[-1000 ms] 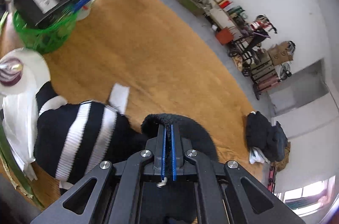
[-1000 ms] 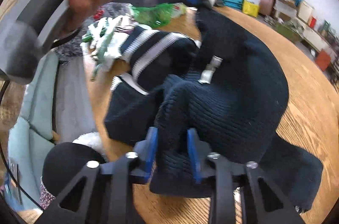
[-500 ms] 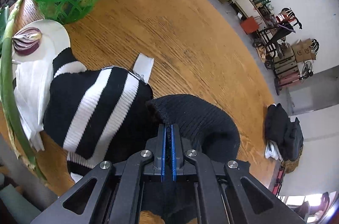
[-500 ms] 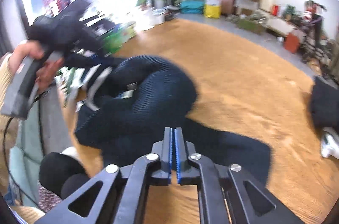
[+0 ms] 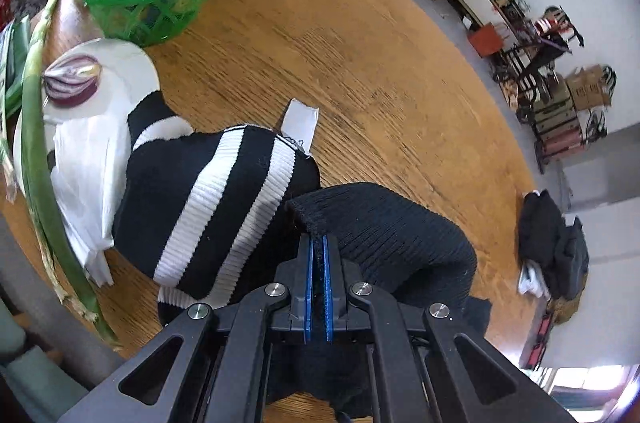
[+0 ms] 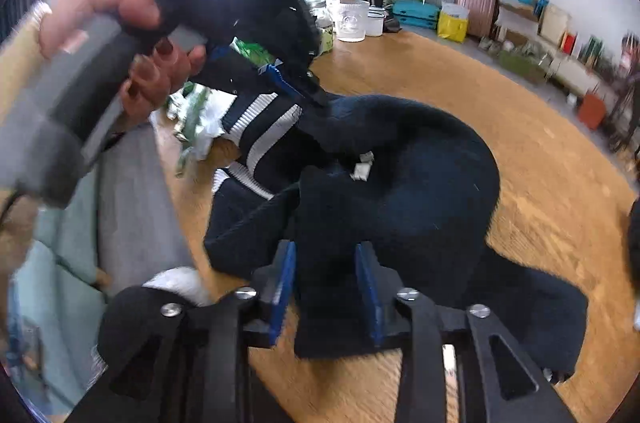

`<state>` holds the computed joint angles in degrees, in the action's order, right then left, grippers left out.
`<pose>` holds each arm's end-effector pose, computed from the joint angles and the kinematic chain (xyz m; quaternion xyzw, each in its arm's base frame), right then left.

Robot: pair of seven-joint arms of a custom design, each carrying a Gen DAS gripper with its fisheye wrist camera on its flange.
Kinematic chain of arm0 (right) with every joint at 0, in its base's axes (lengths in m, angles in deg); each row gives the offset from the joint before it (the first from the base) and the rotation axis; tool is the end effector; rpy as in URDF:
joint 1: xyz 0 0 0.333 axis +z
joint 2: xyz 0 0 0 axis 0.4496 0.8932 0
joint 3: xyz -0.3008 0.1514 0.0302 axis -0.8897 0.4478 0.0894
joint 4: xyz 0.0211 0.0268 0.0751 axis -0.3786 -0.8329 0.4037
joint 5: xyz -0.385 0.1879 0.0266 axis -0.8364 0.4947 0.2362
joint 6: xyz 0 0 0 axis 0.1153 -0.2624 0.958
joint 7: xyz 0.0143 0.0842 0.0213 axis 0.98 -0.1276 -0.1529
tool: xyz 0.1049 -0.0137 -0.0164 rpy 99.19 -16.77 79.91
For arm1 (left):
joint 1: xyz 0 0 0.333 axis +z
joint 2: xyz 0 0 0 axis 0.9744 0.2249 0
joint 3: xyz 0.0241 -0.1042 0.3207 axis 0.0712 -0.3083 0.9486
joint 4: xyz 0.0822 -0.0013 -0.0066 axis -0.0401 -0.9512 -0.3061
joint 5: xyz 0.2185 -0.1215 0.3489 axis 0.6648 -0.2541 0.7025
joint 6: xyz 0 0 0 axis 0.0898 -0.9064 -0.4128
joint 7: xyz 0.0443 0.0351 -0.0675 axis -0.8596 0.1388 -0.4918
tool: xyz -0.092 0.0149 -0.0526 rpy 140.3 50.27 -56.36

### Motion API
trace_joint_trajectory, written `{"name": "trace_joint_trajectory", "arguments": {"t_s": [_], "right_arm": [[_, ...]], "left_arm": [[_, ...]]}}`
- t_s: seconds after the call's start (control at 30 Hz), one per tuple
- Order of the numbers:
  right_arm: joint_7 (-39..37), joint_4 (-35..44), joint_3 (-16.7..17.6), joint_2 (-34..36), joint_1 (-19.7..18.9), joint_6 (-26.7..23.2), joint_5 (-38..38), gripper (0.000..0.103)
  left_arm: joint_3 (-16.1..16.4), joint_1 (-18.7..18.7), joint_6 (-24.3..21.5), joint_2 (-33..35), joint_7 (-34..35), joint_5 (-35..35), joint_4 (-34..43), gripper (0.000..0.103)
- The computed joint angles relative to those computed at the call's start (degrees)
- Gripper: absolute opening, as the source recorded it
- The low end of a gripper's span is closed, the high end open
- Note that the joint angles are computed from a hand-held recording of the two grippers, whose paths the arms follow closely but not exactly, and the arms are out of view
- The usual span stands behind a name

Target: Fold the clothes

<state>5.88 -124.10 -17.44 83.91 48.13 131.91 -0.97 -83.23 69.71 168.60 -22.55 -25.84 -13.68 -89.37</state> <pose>0.5043 0.2347 0.3729 -0.9204 0.2211 -0.0809 0.3122 0.5643 -0.1524 0.4629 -0.9031 0.3551 -0.2411 0.0148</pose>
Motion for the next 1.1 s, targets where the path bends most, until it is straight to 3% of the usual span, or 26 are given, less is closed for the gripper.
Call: {"name": "trace_joint_trajectory", "arguments": {"t_s": [0.1,0.17,0.23,0.27,0.33,0.47,0.63,0.7,0.77,1.0,1.1], "right_arm": [[4.94,0.52,1.33,1.93,1.36,4.73,-4.78,0.048],[9.41,1.03,1.58,3.63,2.01,7.85,-9.46,0.043],[15.45,1.48,1.23,5.28,2.49,10.53,-15.48,0.008],[15.61,2.30,1.08,5.44,1.72,8.55,-14.67,0.007],[12.72,4.84,0.36,4.64,-1.25,-0.26,-8.21,0.007],[9.91,6.13,-2.07,1.28,-4.49,-4.18,-2.16,0.007],[6.84,8.64,-3.95,-0.55,-6.71,0.04,3.45,0.006],[5.23,10.24,-4.55,-1.04,-7.38,0.98,6.03,0.006],[3.60,12.10,-5.14,-1.29,-8.04,1.90,8.68,0.006],[-9.10,19.07,-6.36,-4.15,-8.29,4.07,25.53,0.006],[-21.48,21.40,-6.85,-6.68,-7.60,4.81,38.07,0.006]], "left_arm": [[0.41,0.11,0.74,0.36,2.87,-1.62,-0.04,0.004],[0.51,0.30,1.06,0.56,3.82,-2.26,-0.14,0.004],[0.61,0.21,2.25,0.35,5.85,-4.69,-0.88,0.004],[0.60,0.15,2.70,0.11,6.43,-5.36,-1.24,0.004],[0.59,0.01,3.44,-0.30,7.03,-5.99,-1.74,0.004],[0.25,-0.39,4.16,-0.44,5.46,-5.59,-1.18,0.004],[-0.27,-1.64,8.14,-1.44,4.02,-5.81,0.40,0.004],[-0.72,-1.90,8.89,-1.92,1.96,-2.98,2.31,0.004],[-1.71,-1.24,7.43,-2.41,-2.77,4.19,6.07,0.004],[-4.68,-1.15,-5.15,-1.70,-13.71,26.09,26.21,0.003],[-5.90,-2.54,-10.07,-0.78,-15.29,31.66,34.90,0.003]]}}
